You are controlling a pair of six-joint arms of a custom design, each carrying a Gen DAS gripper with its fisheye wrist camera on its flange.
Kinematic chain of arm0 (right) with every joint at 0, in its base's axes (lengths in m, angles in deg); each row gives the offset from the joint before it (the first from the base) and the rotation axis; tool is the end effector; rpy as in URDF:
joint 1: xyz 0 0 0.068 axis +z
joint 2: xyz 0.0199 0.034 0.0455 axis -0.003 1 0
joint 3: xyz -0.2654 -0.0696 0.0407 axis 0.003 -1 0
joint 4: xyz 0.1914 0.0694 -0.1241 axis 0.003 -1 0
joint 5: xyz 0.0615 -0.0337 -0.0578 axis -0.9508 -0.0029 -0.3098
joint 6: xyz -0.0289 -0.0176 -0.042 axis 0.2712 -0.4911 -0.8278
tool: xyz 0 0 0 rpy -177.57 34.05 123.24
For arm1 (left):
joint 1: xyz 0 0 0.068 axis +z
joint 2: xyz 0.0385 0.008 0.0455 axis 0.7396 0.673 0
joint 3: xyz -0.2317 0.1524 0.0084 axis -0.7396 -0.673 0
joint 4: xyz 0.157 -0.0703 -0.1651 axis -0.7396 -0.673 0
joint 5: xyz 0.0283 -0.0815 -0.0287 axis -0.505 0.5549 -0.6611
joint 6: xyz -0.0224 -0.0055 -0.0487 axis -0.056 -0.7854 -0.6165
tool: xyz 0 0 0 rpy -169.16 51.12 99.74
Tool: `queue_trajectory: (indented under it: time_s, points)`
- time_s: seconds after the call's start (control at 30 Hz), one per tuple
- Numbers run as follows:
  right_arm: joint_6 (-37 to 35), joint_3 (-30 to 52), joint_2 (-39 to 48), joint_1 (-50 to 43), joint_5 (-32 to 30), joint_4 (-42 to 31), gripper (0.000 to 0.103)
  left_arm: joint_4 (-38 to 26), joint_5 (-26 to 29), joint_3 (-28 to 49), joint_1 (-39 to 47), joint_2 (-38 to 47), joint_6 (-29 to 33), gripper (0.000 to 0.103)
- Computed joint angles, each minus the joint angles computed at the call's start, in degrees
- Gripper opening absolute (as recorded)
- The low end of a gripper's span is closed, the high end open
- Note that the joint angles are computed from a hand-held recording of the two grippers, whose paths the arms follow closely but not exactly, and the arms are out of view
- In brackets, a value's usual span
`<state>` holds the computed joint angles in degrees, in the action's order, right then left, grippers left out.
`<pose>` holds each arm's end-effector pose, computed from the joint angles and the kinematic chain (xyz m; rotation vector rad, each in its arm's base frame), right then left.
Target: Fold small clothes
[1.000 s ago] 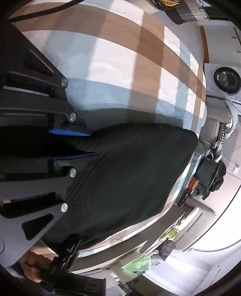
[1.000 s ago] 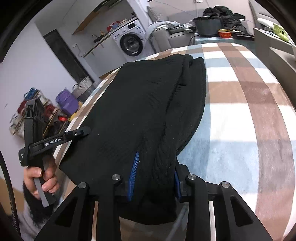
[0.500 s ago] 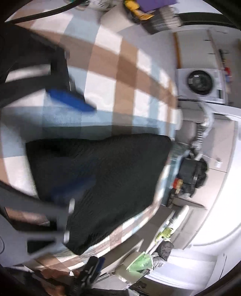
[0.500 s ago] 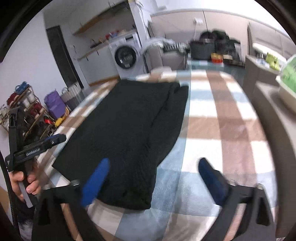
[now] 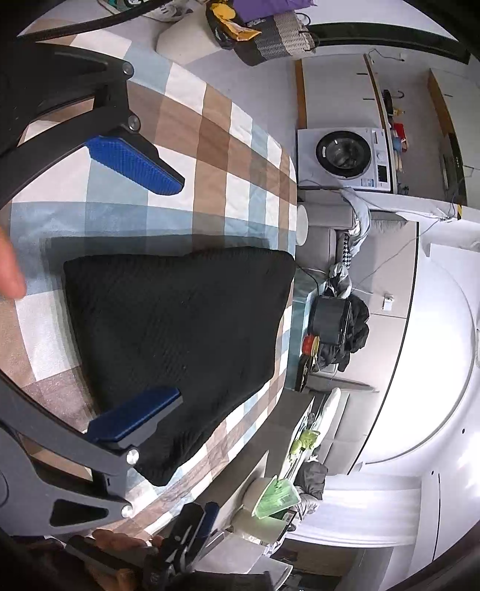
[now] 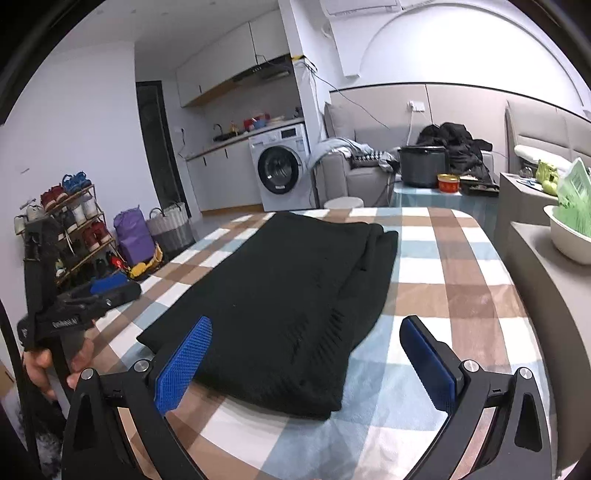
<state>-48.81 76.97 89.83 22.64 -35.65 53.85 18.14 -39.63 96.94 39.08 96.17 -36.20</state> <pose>0.2868 0.1249 0.1593 -0.4112 2.0926 0.3926 0.3091 -0.0438 0.1626 -0.1119 2.0868 -0.1288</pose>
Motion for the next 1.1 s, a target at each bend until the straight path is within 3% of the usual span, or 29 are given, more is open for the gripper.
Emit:
queue_trajectory:
  time_s: [0.17, 0.7, 1.1]
  points:
    - [0.1, -1.33, 0.9, 1.02, 1.58, 3.45, 0.103, 3.86, -1.74, -0.85, -0.88, 2.47, 0.07, 0.103]
    - [1.2, -3.5, 0.81, 0.72, 1.88, 7.42, 0.103, 2.24, -3.29, 1.15, -1.14, 4.38, 0.49, 0.103]
    - [-2.34, -6.23, -0.31, 3.33, 4.1, 11.91, 0.103, 4.03, -2.54, 0.11, -0.28, 4.35, 0.33, 0.103]
